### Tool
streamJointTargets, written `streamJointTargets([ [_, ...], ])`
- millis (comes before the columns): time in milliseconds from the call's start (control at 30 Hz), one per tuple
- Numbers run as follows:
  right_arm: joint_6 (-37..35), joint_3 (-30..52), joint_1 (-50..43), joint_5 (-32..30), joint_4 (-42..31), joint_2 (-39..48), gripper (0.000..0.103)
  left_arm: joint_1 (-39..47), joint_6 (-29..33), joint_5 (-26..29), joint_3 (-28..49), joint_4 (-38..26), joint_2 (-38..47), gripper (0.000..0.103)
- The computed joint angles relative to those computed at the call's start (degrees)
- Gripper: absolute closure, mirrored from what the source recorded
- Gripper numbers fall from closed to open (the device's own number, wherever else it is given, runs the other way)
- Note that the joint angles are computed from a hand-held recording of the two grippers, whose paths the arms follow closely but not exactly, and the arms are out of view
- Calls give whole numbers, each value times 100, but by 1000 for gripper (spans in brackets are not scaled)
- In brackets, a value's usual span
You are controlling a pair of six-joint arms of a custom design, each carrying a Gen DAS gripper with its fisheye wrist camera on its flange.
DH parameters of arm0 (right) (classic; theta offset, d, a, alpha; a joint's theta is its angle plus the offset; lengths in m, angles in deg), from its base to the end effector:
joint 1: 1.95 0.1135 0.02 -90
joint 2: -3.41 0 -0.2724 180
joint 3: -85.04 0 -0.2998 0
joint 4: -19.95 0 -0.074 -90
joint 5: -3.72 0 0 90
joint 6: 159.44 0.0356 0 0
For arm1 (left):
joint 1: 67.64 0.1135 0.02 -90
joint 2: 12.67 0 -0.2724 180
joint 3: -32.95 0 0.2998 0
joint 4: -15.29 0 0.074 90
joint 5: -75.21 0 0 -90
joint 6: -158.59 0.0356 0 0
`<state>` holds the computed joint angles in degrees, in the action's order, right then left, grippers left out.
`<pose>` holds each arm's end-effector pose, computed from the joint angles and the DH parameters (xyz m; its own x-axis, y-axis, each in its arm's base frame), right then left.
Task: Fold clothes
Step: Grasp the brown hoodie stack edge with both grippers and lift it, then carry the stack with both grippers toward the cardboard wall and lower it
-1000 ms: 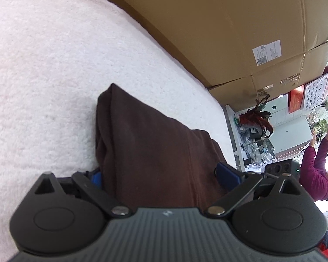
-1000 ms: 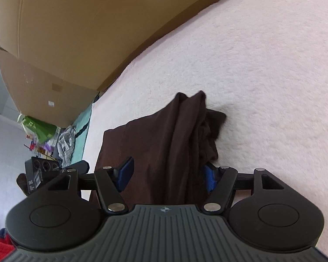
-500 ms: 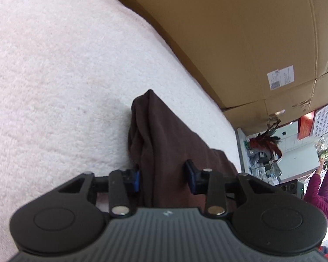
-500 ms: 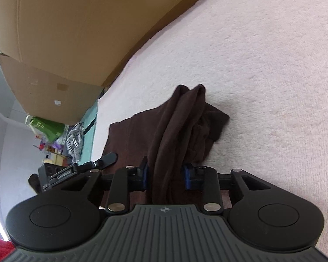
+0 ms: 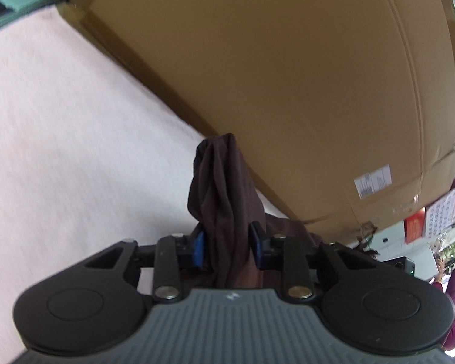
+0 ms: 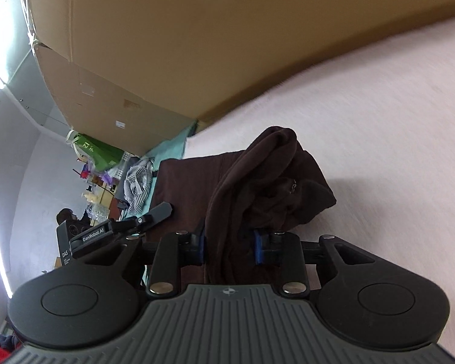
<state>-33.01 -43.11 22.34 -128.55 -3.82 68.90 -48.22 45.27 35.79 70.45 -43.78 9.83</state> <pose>0.2436 0.1362 0.2297 -0.9155 0.0690 -0.3964 -0.3079 0.5142 0.8005 0.1292 0.0164 0.2281 -0.7260 -0.5225 -0.4471 0.0271 0.6279 -0.7778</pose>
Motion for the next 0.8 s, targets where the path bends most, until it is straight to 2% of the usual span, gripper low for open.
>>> streamJointTargets([
  [100,274,534,480,389,704,921,72,692,738,227,482,509,1508,77],
  [233,749,1293,1059,1110,1424,2122,72,1017,1463,153,1372,1114,3499,77],
  [367,1050,1995,1467,1785,1790,3045,72,1119,1839,34,2232,1512,5037,77],
  [467,1026,2444,1631,2306,1671,3510,72,1109,2345,-212,2763,1422,5902,76],
  [500,994,2598,1665,2482,1547,3649,70,1148,2560,-296,2858,1338,6111,75],
  [600,628,2987,1781,3147,727,3846,53,1340,3076,-227,2985,1098,6356,62],
  [633,506,3018,1827,3369,507,3806,53,1421,3267,-166,2999,1002,6353,59],
  [700,563,2667,1934,3847,517,3369,52,1599,3621,-67,2991,857,6267,58],
  [800,674,2167,2154,4687,493,2653,53,1903,4018,9,2804,873,5744,58],
])
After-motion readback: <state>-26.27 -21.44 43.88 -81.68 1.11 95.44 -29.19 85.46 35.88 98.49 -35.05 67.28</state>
